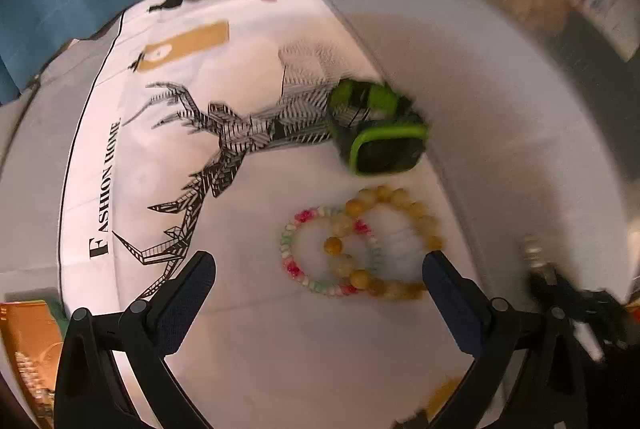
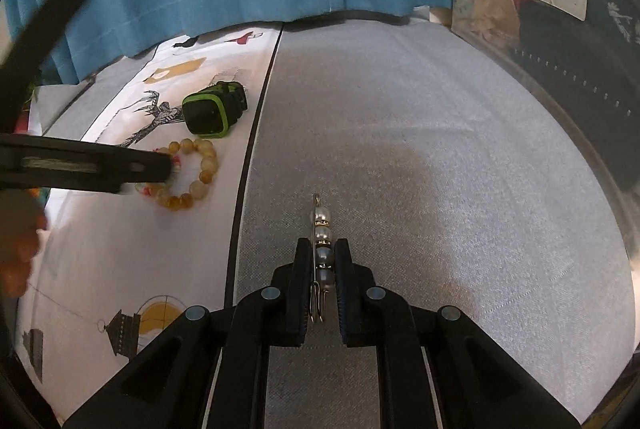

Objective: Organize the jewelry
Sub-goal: 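Grasp the amber wooden-bead bracelet with the left tool while the right grasps a silver chain bracelet, then carry both bracelets over the orange tray and open both tools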

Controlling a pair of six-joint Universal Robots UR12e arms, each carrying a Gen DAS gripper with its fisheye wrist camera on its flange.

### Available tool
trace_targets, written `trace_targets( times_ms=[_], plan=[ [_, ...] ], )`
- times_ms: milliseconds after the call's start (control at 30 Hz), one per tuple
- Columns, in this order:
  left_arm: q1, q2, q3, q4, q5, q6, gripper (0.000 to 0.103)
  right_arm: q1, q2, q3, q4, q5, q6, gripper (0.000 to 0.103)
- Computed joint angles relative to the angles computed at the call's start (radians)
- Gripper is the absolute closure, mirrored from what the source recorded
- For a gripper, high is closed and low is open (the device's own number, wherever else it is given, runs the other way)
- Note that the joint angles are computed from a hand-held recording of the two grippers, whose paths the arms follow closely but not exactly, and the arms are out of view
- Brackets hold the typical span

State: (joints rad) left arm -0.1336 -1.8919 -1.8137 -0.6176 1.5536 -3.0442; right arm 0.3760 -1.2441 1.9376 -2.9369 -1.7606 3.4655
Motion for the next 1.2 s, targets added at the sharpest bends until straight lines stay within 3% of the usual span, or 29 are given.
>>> trace_targets(
  times_ms=[33,67,267,300,333,400,433,500,800,1033,1200],
  plan=[
    [-0.006,-0.003,-0.002,-0.013,0.024,0.008,0.0,-0.001,0.0,0.002,-0.005,0.003,0.0,0.091],
    [0.001,0.006,-0.022,0.016,0.006,0.004,0.0,-0.001,0.0,0.003,-0.007,0.004,0.0,0.091],
    [0.041,0.064,-0.092,0.008,-0.024,-0.014,0.003,0.008,0.001,0.001,-0.004,-0.018,-0.006,0.091],
    [0.047,0.074,-0.11,0.038,-0.034,-0.012,0.014,0.011,0.001,-0.001,0.004,-0.021,-0.005,0.091],
    [0.05,0.084,-0.13,0.086,-0.042,-0.005,0.045,0.014,0.0,-0.003,0.013,-0.024,-0.003,0.091],
    [0.063,0.099,-0.142,0.089,-0.107,0.054,0.09,0.019,-0.005,-0.004,0.033,-0.023,0.008,0.091],
    [0.068,0.102,-0.14,0.069,-0.132,0.062,0.093,0.02,-0.01,-0.004,0.045,-0.01,0.013,0.091],
    [0.089,0.118,-0.144,0.021,-0.217,0.079,0.093,0.02,-0.02,0.0,0.058,0.017,0.032,0.091],
    [0.165,0.262,-0.217,0.051,-0.359,0.109,0.093,0.057,-0.095,0.025,0.036,-0.022,0.049,0.091],
    [0.214,0.378,-0.277,0.084,-0.339,0.132,0.093,0.102,-0.143,0.027,0.042,-0.038,0.053,0.091],
    [0.279,0.497,-0.361,0.102,-0.339,0.166,0.093,0.161,-0.173,0.032,0.048,-0.031,0.046,0.091]
  ],
)
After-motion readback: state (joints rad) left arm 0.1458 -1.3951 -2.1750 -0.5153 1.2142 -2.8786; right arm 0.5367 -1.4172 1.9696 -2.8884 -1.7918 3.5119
